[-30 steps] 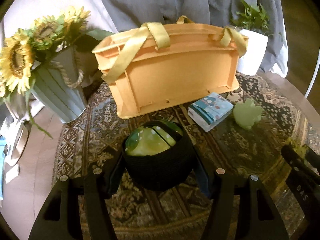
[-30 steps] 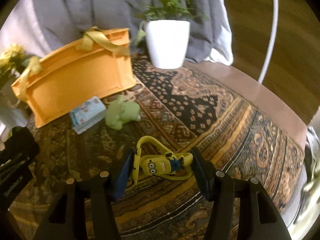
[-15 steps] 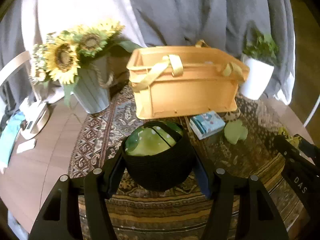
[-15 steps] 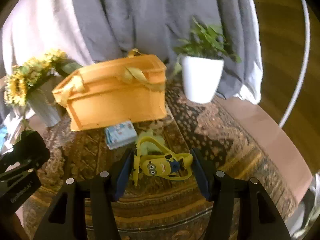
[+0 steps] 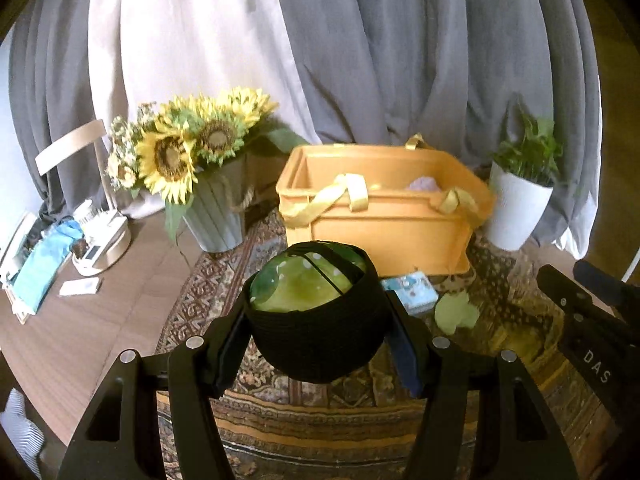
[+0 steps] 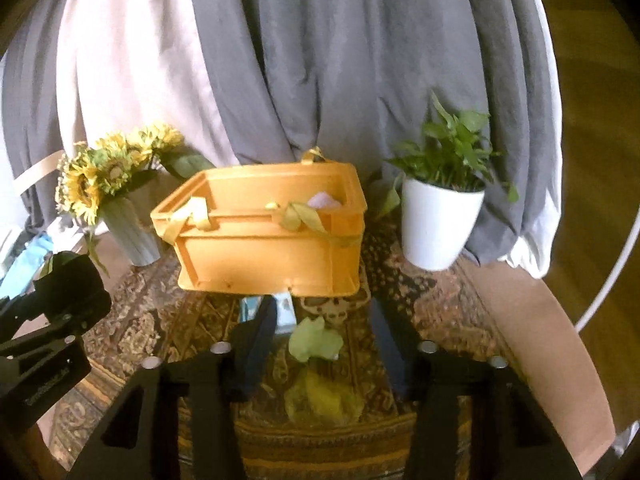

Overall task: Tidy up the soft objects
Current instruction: 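Lift and carry the keychain and black jar over the orange crate with both tools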

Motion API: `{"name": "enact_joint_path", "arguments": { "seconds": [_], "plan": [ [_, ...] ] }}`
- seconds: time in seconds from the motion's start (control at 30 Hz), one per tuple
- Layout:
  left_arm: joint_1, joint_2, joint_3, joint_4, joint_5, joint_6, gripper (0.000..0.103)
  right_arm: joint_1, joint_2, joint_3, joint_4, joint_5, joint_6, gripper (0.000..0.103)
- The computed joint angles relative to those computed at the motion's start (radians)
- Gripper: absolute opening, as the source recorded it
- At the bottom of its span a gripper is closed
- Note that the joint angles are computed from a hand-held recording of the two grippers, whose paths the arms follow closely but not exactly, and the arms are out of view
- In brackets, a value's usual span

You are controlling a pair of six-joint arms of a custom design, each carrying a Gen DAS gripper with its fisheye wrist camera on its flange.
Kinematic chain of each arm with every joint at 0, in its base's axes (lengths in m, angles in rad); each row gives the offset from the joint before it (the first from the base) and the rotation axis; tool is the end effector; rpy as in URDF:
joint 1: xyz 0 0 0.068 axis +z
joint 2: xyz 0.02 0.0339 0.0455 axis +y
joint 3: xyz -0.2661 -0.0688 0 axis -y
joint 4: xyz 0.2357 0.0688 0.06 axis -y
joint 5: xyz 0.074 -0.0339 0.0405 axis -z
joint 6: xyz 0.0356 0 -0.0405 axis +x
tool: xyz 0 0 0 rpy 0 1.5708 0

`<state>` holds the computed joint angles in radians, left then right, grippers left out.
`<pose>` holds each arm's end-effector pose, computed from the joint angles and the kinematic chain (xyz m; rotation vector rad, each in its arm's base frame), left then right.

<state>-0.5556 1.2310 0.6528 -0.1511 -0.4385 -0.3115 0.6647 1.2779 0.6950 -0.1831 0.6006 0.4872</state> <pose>0.2125 -0.1141 0.2150 0.0503 2.2180 0.0314 0.2072 0.1368 0.2170 0.0922 2.1783 -0.0603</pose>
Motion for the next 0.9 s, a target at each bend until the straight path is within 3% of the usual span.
{"name": "enact_joint_path", "arguments": {
  "seconds": [0.03, 0.13, 0.33, 0.47, 0.9],
  "plan": [
    [-0.004, 0.012, 0.011, -0.001, -0.010, -0.002, 0.062, -0.020, 0.004, 0.003, 0.011, -0.033, -0.024, 0.028],
    [-0.019, 0.030, 0.027, -0.003, -0.023, -0.010, 0.062, -0.056, -0.007, -0.014, 0.046, -0.051, -0.042, 0.027],
    [-0.037, 0.071, 0.030, 0.007, -0.005, -0.016, 0.062, -0.108, 0.017, -0.043, 0.065, -0.140, -0.024, 0.035],
    [-0.027, 0.099, 0.018, 0.026, 0.024, -0.013, 0.062, -0.123, 0.062, -0.059, 0.082, -0.208, -0.003, 0.054],
    [0.035, 0.135, -0.075, 0.096, 0.054, 0.019, 0.062, -0.093, 0.285, -0.032, 0.202, -0.302, -0.023, 0.054]
  ]
}}
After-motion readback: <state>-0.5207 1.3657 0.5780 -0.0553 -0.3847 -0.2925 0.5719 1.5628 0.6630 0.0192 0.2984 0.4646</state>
